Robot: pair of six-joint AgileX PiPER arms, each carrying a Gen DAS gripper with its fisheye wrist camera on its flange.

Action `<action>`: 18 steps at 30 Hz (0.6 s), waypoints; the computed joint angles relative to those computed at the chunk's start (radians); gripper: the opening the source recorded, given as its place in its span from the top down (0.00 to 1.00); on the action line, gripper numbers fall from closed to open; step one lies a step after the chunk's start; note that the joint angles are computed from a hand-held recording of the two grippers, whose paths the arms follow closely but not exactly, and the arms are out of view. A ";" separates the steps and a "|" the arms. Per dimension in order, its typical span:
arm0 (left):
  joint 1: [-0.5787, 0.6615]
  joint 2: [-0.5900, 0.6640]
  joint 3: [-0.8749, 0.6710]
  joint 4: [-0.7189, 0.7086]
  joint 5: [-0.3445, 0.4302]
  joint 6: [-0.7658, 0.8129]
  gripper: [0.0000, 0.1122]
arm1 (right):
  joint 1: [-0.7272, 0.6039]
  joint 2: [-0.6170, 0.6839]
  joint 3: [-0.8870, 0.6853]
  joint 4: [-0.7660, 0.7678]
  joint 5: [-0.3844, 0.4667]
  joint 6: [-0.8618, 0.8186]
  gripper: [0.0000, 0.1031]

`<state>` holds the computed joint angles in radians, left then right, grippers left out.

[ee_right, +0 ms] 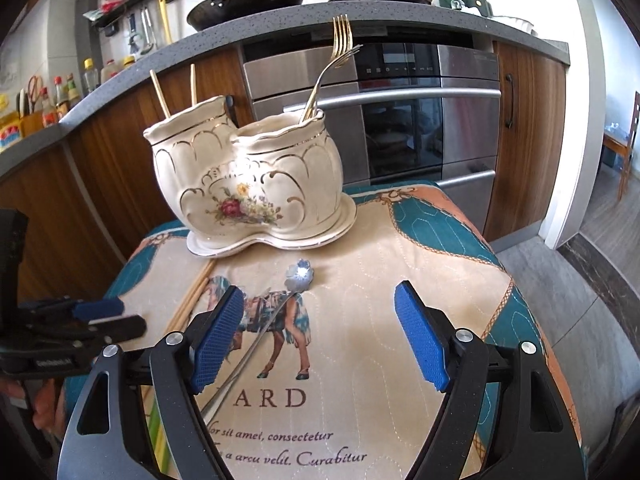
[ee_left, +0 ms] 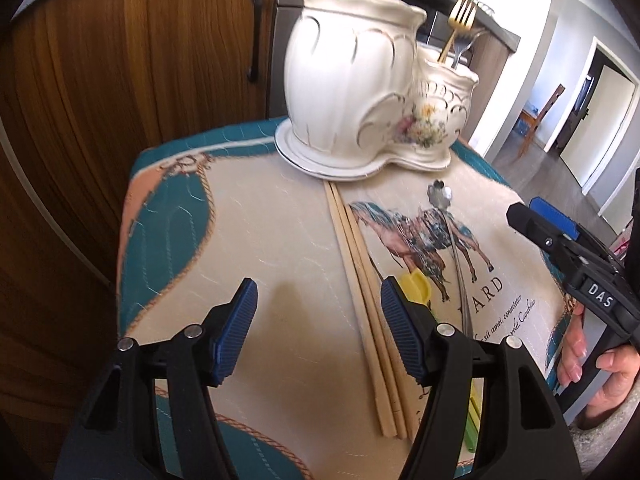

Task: Organize utensils
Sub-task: 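Open both tools releasing the utensils and withdraw toward the table, then grasp a wooden chopstick with the left tool while the right tool grasps the green-handled yellow utensil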

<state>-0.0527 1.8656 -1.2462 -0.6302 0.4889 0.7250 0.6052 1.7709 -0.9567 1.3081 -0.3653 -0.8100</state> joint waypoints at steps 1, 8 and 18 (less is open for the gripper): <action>-0.007 0.005 -0.006 0.018 0.001 -0.017 0.44 | 0.001 0.000 0.001 -0.003 -0.002 0.003 0.24; -0.058 0.027 -0.029 0.242 0.005 -0.220 0.64 | 0.000 -0.004 0.004 -0.031 0.011 0.022 0.24; -0.111 0.090 -0.150 0.440 0.071 -0.409 0.71 | -0.005 -0.020 0.020 -0.081 0.016 0.075 0.24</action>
